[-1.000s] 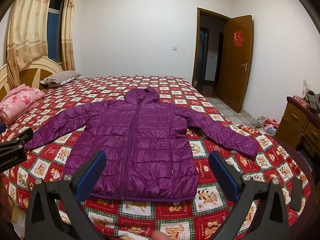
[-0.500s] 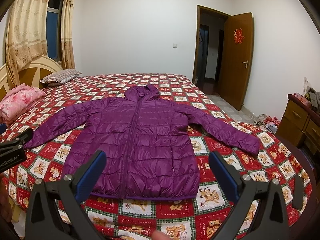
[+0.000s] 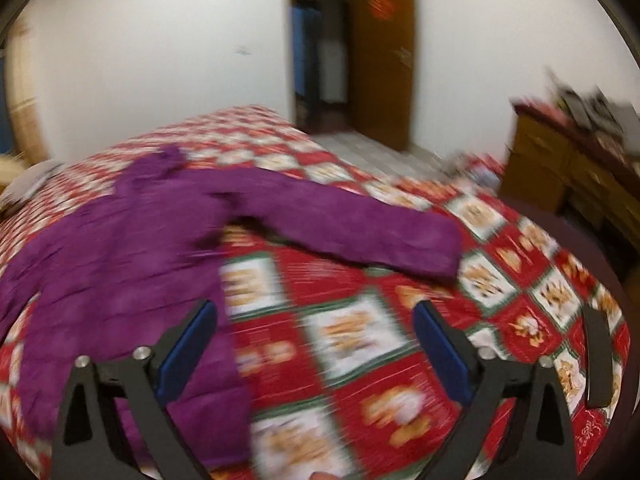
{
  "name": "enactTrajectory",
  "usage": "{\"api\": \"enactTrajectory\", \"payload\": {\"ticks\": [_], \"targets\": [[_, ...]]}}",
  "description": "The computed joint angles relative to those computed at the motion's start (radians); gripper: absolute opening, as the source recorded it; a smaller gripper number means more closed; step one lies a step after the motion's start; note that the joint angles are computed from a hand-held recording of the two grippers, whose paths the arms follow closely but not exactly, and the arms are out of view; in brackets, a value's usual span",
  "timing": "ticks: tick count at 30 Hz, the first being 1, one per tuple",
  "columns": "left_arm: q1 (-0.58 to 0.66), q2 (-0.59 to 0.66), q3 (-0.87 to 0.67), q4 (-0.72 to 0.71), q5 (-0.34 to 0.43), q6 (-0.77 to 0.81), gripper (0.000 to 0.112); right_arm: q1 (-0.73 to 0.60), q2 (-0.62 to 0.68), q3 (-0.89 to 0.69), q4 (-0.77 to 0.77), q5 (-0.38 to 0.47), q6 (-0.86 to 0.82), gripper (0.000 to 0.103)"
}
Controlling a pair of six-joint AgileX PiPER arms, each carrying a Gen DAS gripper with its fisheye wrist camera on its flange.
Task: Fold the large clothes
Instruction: 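Grasp the purple jacket's sleeve cuff with the right gripper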
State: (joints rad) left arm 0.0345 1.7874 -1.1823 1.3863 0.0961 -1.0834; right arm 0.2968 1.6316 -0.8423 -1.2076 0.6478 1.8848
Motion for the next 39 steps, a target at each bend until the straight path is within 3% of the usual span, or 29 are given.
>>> {"api": "enactTrajectory", "payload": {"ticks": [3, 9, 12, 15, 16, 17, 20, 29, 35, 39], "targets": [[-0.033, 0.121, -0.149, -0.226, 0.072, 0.225, 0.102, -0.209, 0.056, -0.026, 0.084, -0.114, -0.105, 0.09], [-0.073, 0.353, -0.444, -0.315, 0.204, 0.326, 0.102, -0.418, 0.176, -0.128, 0.284, -0.184, -0.34, 0.084], [-0.077, 0.468, -0.605, -0.397, 0.276, 0.43, 0.102, -0.48, 0.213, -0.153, 0.377, -0.238, -0.455, 0.074], [-0.067, 0.561, -0.756, -0.555, 0.345, 0.603, 0.102, -0.52, 0.207, -0.135, 0.384, -0.325, -0.507, 0.049], [-0.062, 0.576, -0.786, -0.602, 0.359, 0.65, 0.102, -0.519, 0.203, -0.139, 0.388, -0.322, -0.533, 0.031], [-0.055, 0.588, -0.812, -0.644, 0.369, 0.692, 0.102, -0.513, 0.197, -0.148, 0.406, -0.305, -0.573, 0.022], [-0.037, 0.594, -0.83, -0.657, 0.361, 0.722, 0.102, -0.527, 0.192, -0.17, 0.432, -0.295, -0.624, 0.015], [0.009, 0.646, -0.98, -0.807, 0.393, 0.911, 0.102, -0.398, 0.219, -0.383, 0.236, -0.082, -0.544, 0.013], [0.036, 0.704, -1.143, -0.901, 0.445, 1.003, 0.102, -0.201, 0.322, -0.691, 0.173, 0.075, -0.64, 0.013], [0.049, 0.795, -1.327, -0.961, 0.523, 1.069, 0.102, -0.099, 0.491, -0.997, 0.23, 0.149, -0.806, 0.013]]}}
